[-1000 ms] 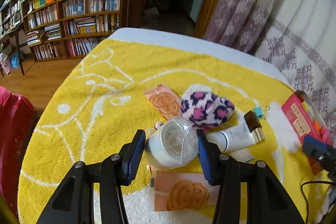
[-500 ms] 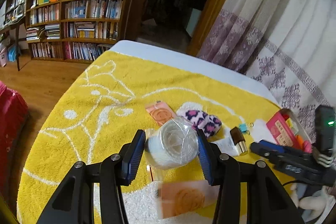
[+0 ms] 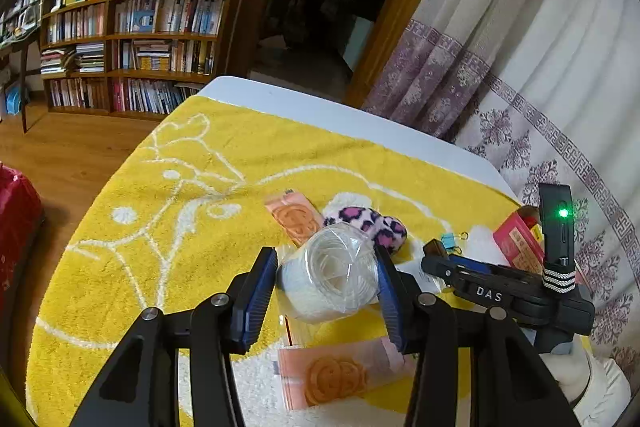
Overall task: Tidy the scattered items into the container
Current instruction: 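Grasp the brown serum bottle with right gripper while left gripper holds the tape roll, then carry the tape roll and brown bottle with both grippers over the pink tin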
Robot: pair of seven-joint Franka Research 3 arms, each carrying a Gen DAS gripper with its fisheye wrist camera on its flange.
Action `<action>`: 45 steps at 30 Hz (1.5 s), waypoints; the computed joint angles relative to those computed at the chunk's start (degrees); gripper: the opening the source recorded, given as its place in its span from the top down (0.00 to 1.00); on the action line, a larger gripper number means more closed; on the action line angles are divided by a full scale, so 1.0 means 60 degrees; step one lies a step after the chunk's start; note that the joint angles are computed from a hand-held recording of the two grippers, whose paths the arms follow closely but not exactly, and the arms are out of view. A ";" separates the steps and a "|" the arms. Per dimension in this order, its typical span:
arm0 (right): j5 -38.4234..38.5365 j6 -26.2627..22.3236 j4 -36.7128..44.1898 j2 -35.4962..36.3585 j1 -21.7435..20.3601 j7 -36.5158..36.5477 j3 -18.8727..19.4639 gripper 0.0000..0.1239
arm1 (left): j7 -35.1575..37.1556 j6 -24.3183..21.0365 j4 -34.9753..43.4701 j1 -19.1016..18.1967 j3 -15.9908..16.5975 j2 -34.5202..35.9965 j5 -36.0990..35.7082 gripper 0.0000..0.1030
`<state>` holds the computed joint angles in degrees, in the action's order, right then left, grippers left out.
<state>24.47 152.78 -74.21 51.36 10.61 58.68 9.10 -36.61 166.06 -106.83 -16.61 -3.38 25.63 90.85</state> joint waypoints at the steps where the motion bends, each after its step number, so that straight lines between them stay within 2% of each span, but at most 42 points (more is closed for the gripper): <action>1: -0.0006 0.0003 -0.0019 -0.0016 -0.0008 -0.0029 0.0000 0.67 | 0.0024 0.0017 0.0005 0.0002 -0.0005 0.0011 -0.0011 0.51; 3: 0.0007 -0.0041 -0.0042 -0.0041 -0.0048 -0.0111 0.0029 0.80 | 0.0146 0.0039 0.0039 0.0010 -0.0016 0.0064 -0.0109 0.51; 4: 0.0060 -0.0001 -0.0112 -0.0081 -0.0097 -0.0182 0.0077 0.81 | 0.0207 0.0060 0.0047 0.0006 -0.0012 0.0084 -0.0163 0.51; 14: 0.1001 0.0641 -0.1296 -0.0852 -0.0683 -0.1176 0.0632 0.82 | 0.1041 0.0281 0.0200 -0.0212 0.0219 0.0342 -0.0935 0.51; 19: 0.1838 0.1181 -0.2112 -0.1484 -0.1186 -0.1934 0.1002 0.82 | 0.2206 0.0202 0.0329 -0.0322 0.0226 0.0547 -0.1977 0.51; 29: 0.4069 0.2104 -0.3141 -0.2547 -0.2453 -0.3513 0.1511 0.82 | 0.3996 0.0017 0.0804 -0.1011 0.0404 0.0650 -0.3309 0.51; 33: 0.5090 0.2508 -0.3300 -0.2820 -0.2933 -0.4294 0.1619 0.82 | 0.4921 -0.0129 0.1314 -0.1280 0.0362 0.0814 -0.3841 0.51; 36: 0.5578 0.2587 -0.3141 -0.2806 -0.3113 -0.4518 0.1434 0.82 | 0.5789 -0.0112 0.1883 -0.1411 0.0266 0.1105 -0.4458 0.51; 45: 0.6160 0.2575 -0.2650 -0.2557 -0.3431 -0.4678 0.1007 0.82 | 0.9241 -0.0628 0.4607 -0.1858 -0.0223 0.2652 -0.6706 0.51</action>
<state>61.43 168.22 -90.11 36.02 -9.97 30.61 15.14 18.83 162.30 -79.18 -27.76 -4.72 41.54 50.61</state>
